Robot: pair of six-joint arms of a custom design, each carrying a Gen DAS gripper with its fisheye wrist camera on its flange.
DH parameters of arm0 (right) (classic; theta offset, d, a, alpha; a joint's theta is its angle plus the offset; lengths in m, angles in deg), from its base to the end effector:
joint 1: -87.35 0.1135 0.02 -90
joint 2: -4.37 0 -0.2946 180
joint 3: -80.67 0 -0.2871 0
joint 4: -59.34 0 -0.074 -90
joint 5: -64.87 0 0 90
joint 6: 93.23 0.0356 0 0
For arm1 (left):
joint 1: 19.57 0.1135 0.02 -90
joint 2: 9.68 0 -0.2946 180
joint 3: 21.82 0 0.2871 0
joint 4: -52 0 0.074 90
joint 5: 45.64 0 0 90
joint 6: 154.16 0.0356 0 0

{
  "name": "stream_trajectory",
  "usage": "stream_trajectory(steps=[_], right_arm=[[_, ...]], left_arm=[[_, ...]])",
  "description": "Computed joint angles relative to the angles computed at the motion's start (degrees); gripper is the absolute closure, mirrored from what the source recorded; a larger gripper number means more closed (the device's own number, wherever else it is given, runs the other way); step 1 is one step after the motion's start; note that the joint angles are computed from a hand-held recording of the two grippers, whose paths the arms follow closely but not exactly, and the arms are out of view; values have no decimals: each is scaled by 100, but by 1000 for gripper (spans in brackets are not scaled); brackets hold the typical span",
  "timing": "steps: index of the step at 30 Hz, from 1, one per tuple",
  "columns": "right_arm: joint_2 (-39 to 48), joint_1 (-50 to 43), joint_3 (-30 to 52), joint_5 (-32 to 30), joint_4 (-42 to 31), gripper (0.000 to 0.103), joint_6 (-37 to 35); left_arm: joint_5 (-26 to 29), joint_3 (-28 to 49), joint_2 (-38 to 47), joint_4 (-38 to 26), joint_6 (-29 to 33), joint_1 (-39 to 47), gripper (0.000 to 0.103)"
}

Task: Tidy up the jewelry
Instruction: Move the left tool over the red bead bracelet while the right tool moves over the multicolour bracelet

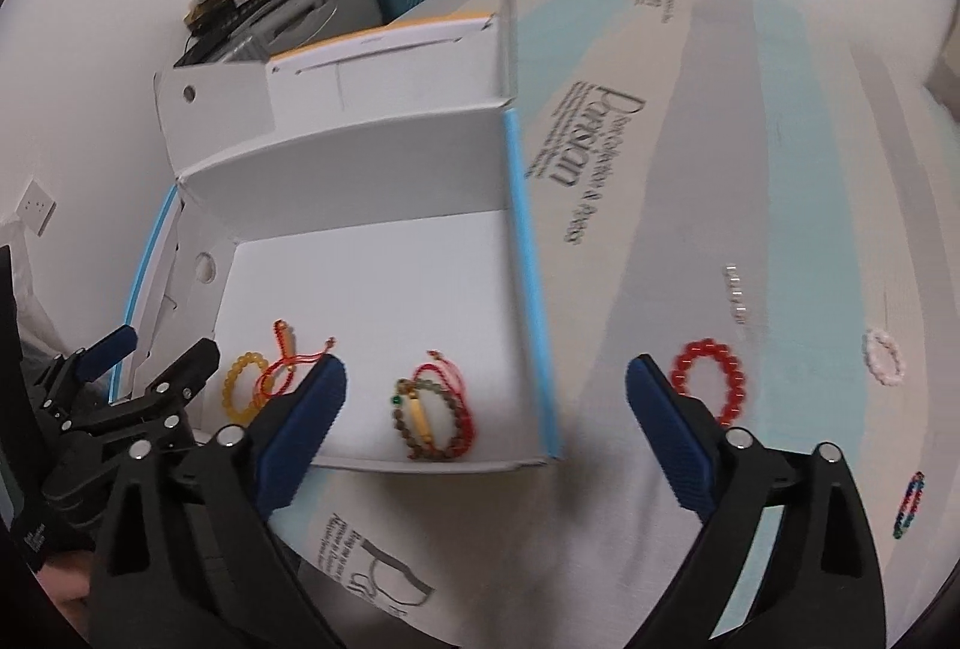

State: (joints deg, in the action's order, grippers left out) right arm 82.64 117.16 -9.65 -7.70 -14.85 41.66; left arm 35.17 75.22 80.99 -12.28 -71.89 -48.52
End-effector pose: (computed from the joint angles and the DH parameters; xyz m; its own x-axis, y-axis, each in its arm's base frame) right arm 0.2577 0.1354 0.3627 -0.7975 0.3191 -0.5120 0.2927 0.9467 0.1341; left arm 0.3237 -0.1726 0.3475 -0.7889 0.2847 -0.5446 0.3002 0.9518 0.0626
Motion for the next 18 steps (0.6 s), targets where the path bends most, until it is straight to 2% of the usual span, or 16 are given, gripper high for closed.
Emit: stream_trajectory(steps=[10, 18], right_arm=[[-1269, -470, -483, 252, -743, 8, -60], [-2465, -1457, -854, 91, -1343, 8, -486]], left_arm=[[-130, 426, 134, -270, -518, -939, 6], [-357, 898, 409, -424, -874, -1846, 6]])
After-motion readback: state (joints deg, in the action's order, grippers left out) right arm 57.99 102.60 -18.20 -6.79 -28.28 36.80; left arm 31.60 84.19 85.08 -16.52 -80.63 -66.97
